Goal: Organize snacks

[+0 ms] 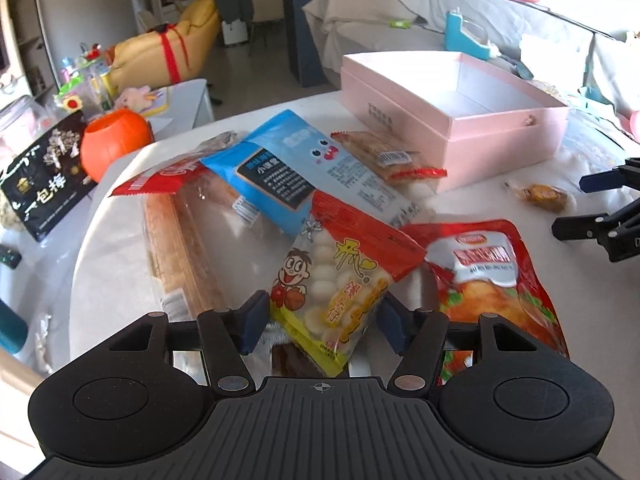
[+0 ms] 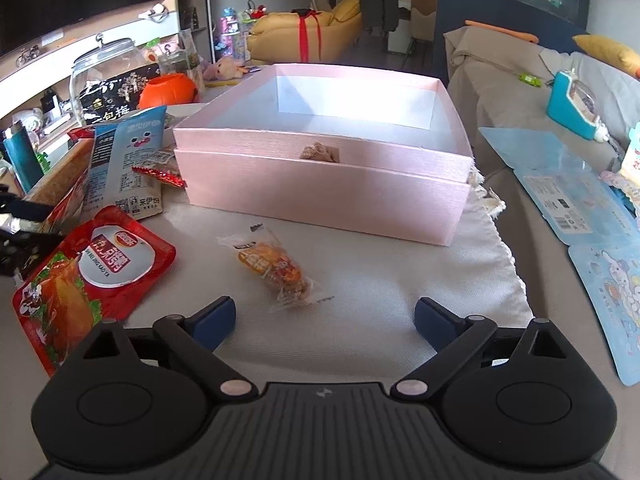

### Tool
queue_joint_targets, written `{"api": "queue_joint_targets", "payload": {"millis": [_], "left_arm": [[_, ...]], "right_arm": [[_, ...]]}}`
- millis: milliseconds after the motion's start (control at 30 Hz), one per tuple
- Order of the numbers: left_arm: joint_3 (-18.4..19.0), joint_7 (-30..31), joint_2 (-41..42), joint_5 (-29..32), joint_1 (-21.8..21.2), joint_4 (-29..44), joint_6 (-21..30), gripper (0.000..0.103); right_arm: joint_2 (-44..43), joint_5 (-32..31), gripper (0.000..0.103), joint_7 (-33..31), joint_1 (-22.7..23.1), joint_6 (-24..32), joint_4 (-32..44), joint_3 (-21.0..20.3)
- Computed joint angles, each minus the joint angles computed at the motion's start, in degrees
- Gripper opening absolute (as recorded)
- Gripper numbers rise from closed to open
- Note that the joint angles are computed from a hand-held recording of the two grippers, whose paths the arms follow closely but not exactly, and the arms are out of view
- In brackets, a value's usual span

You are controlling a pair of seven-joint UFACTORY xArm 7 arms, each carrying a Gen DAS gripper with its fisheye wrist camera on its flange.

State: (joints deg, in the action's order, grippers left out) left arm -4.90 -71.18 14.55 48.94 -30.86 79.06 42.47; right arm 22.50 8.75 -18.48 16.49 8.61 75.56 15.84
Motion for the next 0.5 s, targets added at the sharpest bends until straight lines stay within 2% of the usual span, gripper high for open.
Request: {"api": "queue_joint_targets", "payload": {"millis": [133, 167, 200, 233, 267, 300, 333, 367, 500], "left_arm": [[0.4, 0.8, 0.4, 0.7, 0.3, -0.2, -2.6, 0.061], [0.4, 1.0, 0.4, 1.2, 0.1, -0.2, -2.8, 0.059], [0.4, 0.7, -0.1, 1.9, -0.2, -0.8, -3.0, 0.055], [0.4, 0.0, -0.5, 2.6, -0.4, -1.2, -3.0, 0.047], [0.4, -1.2, -1.4, 3.7, -0.8, -2.0, -3.0, 0.044], [0.3, -2.9, -2.4, 5.1, -1.1, -2.9, -3.1, 0.036], [0.0, -4.7, -3.4, 6.6, -1.3, -3.7, -2.9, 0.026], [-0.4, -6.1, -4.2, 7.9, -1.5, -4.1, -2.4, 0.021], [-2.3, -9.1, -5.8, 11.5, -1.3, -4.2, -1.0, 0.019]], "right_arm": [[2.8, -0.4, 0.096, -1.4, 0.3, 1.8, 4.5, 0.6], [3.7, -0.8, 0.092, -1.3, 0.9, 2.5, 5.9, 0.2], [4.6, -1.4, 0.082, -1.0, 1.6, 4.0, 7.7, -0.3], [4.9, -1.3, 0.078, -1.5, 1.5, 4.9, 8.5, 0.0], [4.7, -1.1, 0.065, -2.3, 1.3, 5.4, 8.6, 0.5], [4.1, -0.7, 0.041, -4.1, 0.7, 6.4, 8.3, 1.5], [3.1, -0.5, 0.032, -5.2, 0.6, 7.0, 7.6, 1.7], [1.9, -0.3, 0.025, -5.7, 0.7, 6.8, 6.4, 1.6], [-2.6, 5.7, 0.022, -11.5, -2.4, 6.4, 1.7, 4.5]]}}
